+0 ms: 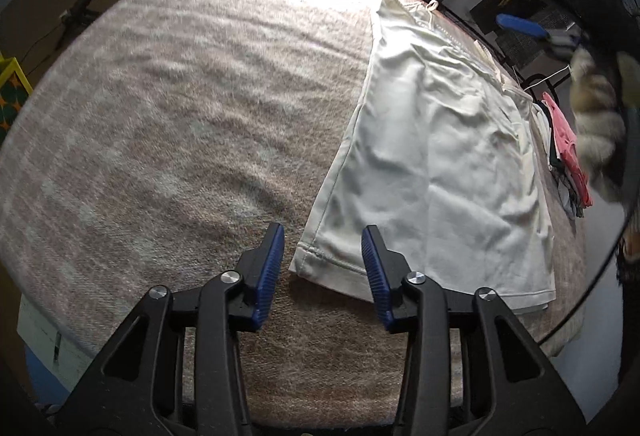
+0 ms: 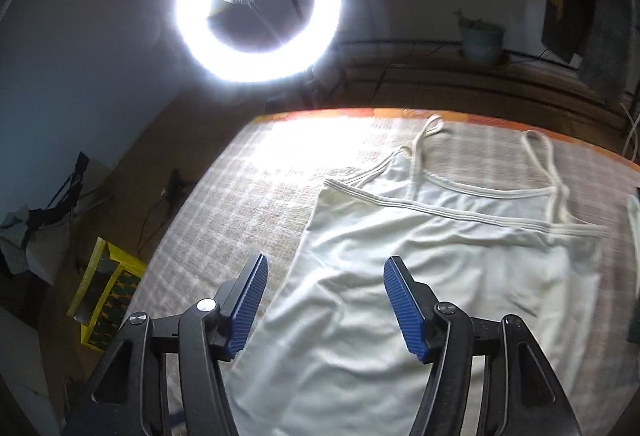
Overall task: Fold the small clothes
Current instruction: 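Lower both tools to one side edge of the white tank top and close them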
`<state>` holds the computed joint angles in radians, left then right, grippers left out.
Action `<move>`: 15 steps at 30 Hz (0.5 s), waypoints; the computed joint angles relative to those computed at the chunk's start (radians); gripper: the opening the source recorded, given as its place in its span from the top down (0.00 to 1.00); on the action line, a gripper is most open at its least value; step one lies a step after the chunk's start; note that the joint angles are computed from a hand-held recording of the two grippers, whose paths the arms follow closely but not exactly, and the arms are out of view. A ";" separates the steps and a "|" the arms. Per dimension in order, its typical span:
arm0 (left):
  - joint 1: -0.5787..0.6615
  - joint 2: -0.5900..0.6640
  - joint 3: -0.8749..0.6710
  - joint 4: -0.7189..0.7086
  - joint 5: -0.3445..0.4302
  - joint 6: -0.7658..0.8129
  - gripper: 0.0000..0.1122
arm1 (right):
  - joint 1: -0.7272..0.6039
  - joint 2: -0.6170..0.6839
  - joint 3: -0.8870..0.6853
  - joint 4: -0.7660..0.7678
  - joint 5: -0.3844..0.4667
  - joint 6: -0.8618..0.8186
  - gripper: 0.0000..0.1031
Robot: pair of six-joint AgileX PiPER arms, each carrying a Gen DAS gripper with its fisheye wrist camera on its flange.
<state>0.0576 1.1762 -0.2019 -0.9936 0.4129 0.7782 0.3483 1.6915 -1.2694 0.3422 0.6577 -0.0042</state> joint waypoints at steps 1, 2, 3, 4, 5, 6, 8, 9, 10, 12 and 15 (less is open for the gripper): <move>0.004 0.009 0.001 -0.019 0.003 0.020 0.64 | 0.006 0.052 -0.050 -0.001 0.019 0.007 0.41; 0.018 0.020 0.002 -0.043 0.012 0.053 0.64 | 0.013 0.101 -0.102 -0.013 0.038 0.024 0.44; 0.028 0.029 0.002 -0.068 0.017 0.085 0.64 | 0.021 0.153 -0.156 -0.025 0.059 0.040 0.44; 0.043 0.036 0.001 -0.085 0.025 0.112 0.64 | 0.026 0.199 -0.207 -0.031 0.080 0.051 0.44; 0.055 0.047 0.001 -0.114 0.032 0.147 0.65 | 0.029 0.237 -0.245 -0.036 0.094 0.060 0.45; 0.077 0.057 0.002 -0.142 0.045 0.187 0.67 | 0.034 0.283 -0.296 -0.044 0.115 0.077 0.46; 0.106 0.074 0.002 -0.176 0.055 0.232 0.73 | 0.038 0.339 -0.359 -0.057 0.144 0.101 0.48; 0.126 0.082 0.003 -0.192 0.064 0.258 0.76 | 0.043 0.375 -0.403 -0.076 0.165 0.125 0.51; 0.135 0.088 0.002 -0.201 0.068 0.271 0.78 | 0.050 0.412 -0.450 -0.099 0.187 0.147 0.52; 0.145 0.099 0.003 -0.217 0.073 0.297 0.87 | 0.061 0.475 -0.537 -0.131 0.226 0.179 0.54; 0.149 0.102 0.005 -0.230 0.076 0.325 0.93 | 0.079 0.571 -0.680 -0.167 0.303 0.218 0.56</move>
